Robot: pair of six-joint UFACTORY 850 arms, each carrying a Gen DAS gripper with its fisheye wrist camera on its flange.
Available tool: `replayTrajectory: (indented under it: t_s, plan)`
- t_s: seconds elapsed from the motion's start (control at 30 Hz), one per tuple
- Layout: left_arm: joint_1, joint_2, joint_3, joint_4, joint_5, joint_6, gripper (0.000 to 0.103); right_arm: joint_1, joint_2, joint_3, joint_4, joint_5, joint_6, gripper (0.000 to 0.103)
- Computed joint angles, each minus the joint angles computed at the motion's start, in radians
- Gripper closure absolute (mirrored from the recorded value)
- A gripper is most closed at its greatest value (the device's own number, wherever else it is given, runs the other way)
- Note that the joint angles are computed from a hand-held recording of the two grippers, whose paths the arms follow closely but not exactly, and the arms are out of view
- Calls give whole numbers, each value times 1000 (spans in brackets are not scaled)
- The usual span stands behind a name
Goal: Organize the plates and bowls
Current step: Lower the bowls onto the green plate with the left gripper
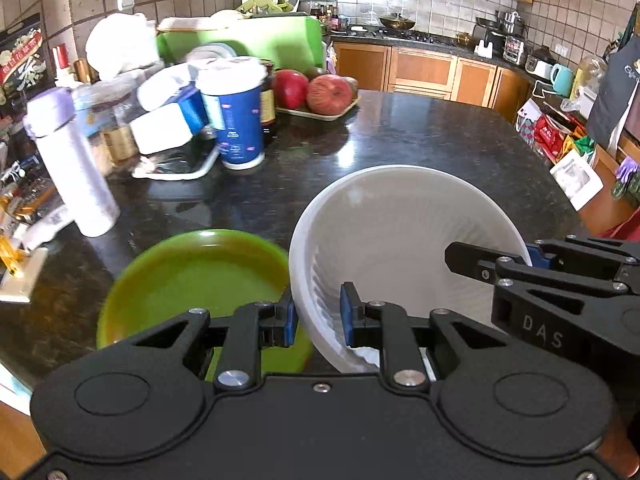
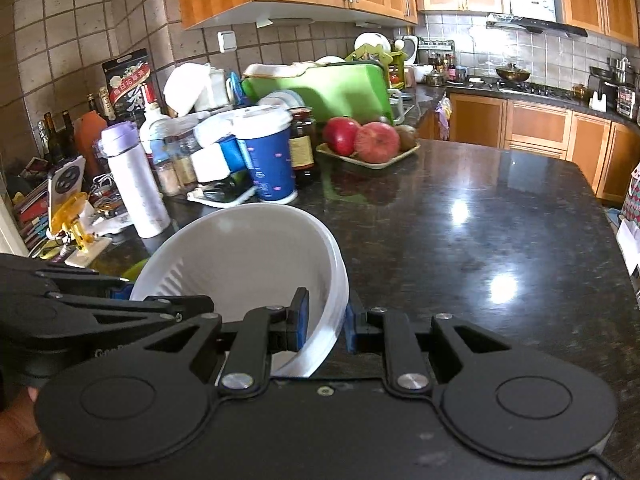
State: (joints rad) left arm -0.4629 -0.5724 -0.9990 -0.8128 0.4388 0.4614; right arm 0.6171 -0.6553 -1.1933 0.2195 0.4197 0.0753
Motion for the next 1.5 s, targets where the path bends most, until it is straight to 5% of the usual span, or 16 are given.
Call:
replayTrajectory:
  t_s: [0.33,0.77,1.07,1.37,1.5]
  plan:
    - [135,70,96,265,-45,-61,75,127,-105,-180,436,-57,-290,83]
    - [286,43,81,869,-141,-476,75,203,-223,-365,1014,-64,-730,83]
    - [327,16,48,1120,-138,-685,74,212,-256,-424,1177,-46,-868,82]
    - [352,18,57,1127,-83,-701,55,225,-258,-426,1154,5,-850,72]
    - [358,33,73,1089,-58,-668,55,232,-252,-420,1136,49,-826,68]
